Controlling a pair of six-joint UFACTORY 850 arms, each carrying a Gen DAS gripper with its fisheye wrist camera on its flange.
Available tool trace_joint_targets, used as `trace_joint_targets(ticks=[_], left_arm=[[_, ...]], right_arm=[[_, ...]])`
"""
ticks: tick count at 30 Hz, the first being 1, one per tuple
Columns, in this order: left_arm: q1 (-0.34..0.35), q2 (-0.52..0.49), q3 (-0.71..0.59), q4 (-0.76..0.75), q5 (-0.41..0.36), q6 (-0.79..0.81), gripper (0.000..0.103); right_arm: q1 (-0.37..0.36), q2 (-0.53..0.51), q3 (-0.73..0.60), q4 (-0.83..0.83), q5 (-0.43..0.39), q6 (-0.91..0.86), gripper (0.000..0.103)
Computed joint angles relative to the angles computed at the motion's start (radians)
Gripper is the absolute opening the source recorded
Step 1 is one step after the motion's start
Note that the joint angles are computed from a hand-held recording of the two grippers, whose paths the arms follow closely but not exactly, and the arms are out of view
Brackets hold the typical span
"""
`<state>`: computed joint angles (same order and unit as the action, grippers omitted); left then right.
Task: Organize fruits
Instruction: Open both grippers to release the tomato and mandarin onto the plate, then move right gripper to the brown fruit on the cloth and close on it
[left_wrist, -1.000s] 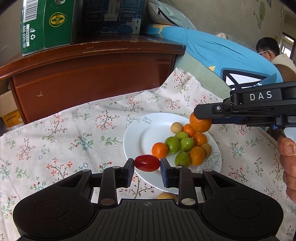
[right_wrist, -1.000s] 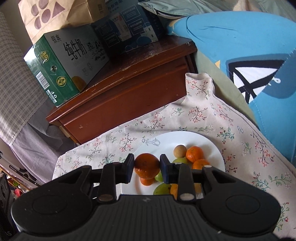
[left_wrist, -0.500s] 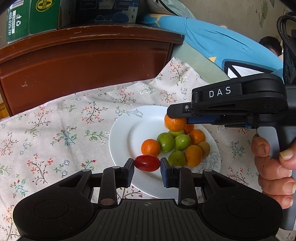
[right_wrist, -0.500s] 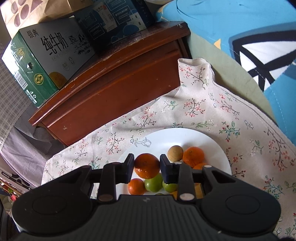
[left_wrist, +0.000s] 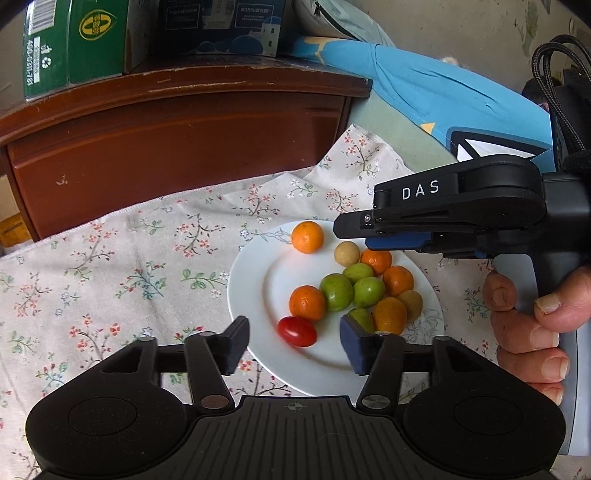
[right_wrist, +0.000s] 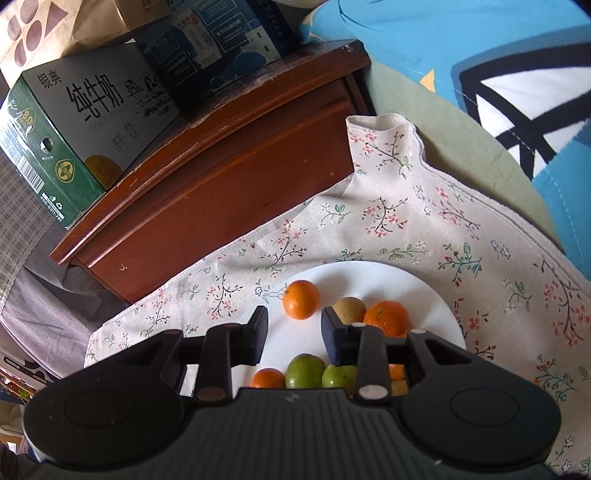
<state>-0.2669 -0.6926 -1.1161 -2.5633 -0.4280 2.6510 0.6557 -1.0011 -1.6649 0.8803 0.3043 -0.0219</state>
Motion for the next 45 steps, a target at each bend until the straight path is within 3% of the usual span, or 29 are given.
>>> trace_joint_targets(ticks=[8, 13, 21, 26, 32, 36, 45], left_arm=[[0.019, 0.1, 0.087, -0.274, 0.052, 0.268, 0.081], [0.052, 0.151, 0.143, -0.277, 0.054, 0.268, 0.086], [0.068, 0.196, 0.218, -0.448, 0.043, 0.456, 0.087], [0.083, 0.201, 0.215, -0.399, 0.037, 0.386, 0.087], [0.09, 0.201, 0.209, -0.39, 0.044, 0.36, 0.088], [0.094, 0.202, 0.212, -0.394, 0.045, 0.367, 0.088], [0.098, 0.198, 0.209, -0.417, 0.066, 0.379, 0.089]], right_arm=[[0.022, 0.046, 0.049, -0.026, 0.014, -0.007, 0.033], [0.045, 0.081, 0.094, -0.019, 0.011, -0.014, 0.033], [0.09, 0.11, 0.158, -0.067, -0.016, 0.108, 0.033], [0.12, 0.09, 0.151, -0.098, -0.063, 0.179, 0.033], [0.132, 0.037, 0.093, 0.155, -0.081, -0.007, 0.033], [0.129, 0.016, 0.069, 0.137, -0.078, 0.04, 0.033], [0.141, -0.016, 0.012, 0.461, -0.043, -0.249, 0.033]])
